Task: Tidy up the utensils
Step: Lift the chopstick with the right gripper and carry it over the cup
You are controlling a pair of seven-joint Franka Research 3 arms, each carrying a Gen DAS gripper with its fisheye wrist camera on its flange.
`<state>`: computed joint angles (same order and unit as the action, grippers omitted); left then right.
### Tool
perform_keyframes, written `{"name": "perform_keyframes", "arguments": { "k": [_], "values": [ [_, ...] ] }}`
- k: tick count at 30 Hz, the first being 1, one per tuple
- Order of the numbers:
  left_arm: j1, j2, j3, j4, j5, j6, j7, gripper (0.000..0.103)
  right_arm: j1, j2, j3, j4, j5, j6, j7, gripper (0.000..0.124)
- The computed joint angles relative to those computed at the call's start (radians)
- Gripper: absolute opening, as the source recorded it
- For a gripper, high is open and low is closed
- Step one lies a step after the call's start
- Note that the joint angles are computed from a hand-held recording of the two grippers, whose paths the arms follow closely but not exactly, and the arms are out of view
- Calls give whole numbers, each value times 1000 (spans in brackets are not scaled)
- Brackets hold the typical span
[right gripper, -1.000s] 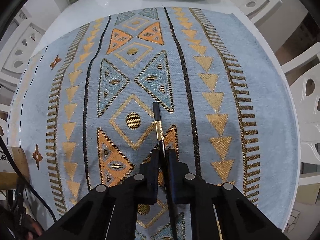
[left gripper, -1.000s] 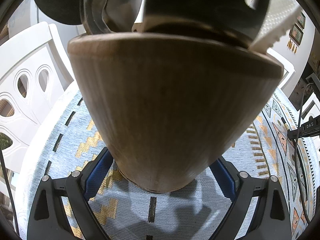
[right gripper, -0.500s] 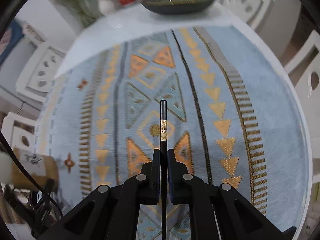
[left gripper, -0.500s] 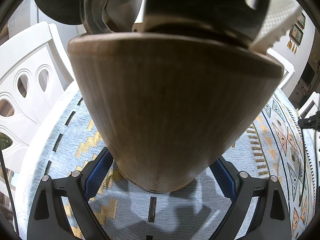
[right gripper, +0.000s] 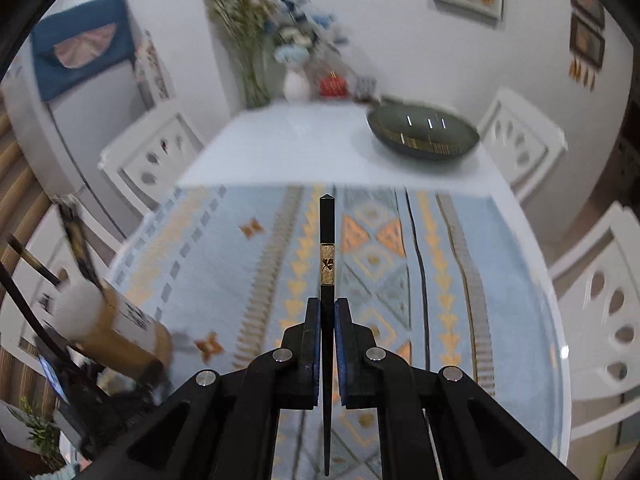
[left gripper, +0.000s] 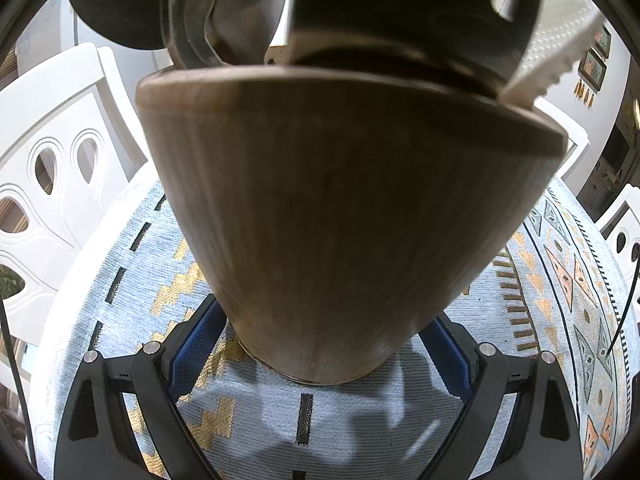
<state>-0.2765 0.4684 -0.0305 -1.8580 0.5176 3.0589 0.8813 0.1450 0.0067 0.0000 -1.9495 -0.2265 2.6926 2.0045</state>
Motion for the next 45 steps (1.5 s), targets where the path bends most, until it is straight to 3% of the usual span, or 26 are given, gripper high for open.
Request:
{"name": "perform_keyframes", "arguments": {
  "k": [11,16,19,29,37,45],
  "values": [
    [1,1,0,0,-3,1,3,94,51,33,15,199,-174,198,157,6],
    [-1,1,0,1,-5,1,4,94,101,76,1,293,-207,288,203,6],
    [-1,1,0,0,-5,1,4,94,127,106,5,331,-136,332,159,6],
    [4,1,-8,-3,-16,7,10,94,235,211,-6,420,42,335,-32,6],
    [5,1,-8,-4,-21,8,15,94,326,253,-87,441,21,334,-16,6],
    [5,1,-8,-4,-23,8,17,94,335,250,-97,409,24,346,-13,6]
  ]
}}
